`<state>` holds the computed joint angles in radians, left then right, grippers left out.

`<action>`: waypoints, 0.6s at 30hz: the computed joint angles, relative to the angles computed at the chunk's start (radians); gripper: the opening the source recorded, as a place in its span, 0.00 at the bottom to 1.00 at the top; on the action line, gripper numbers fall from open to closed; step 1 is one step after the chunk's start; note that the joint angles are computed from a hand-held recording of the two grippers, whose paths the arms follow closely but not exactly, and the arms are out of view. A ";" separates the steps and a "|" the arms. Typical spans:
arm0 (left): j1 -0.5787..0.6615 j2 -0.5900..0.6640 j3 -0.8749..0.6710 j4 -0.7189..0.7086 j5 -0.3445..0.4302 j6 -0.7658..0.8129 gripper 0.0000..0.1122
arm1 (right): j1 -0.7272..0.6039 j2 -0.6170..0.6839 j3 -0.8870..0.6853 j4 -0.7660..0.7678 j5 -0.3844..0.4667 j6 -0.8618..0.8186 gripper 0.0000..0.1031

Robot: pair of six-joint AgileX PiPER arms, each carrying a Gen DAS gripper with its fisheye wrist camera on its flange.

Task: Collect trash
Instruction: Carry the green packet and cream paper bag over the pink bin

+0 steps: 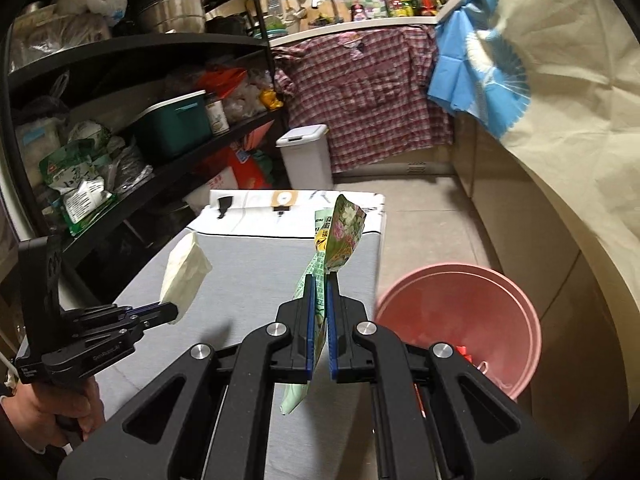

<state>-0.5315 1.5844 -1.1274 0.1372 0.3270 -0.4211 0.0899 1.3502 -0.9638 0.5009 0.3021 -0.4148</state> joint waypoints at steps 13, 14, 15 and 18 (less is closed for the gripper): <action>-0.065 0.073 -0.071 0.048 0.007 -0.058 0.01 | -0.124 0.054 0.002 0.171 -0.013 -0.167 0.06; -0.068 0.081 -0.078 0.046 0.007 -0.056 0.01 | -0.134 0.059 -0.003 0.186 -0.009 -0.181 0.06; -0.069 0.085 -0.083 0.045 0.008 -0.055 0.01 | -0.148 0.065 -0.008 0.208 -0.007 -0.200 0.06; -0.076 0.099 -0.095 0.050 0.010 -0.060 0.01 | -0.163 0.084 -0.021 0.219 -0.017 -0.214 0.06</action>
<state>-0.6072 1.6838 -1.2221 0.1877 0.3366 -0.4809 -0.0735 1.4339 -0.9849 0.7201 0.2847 -0.6286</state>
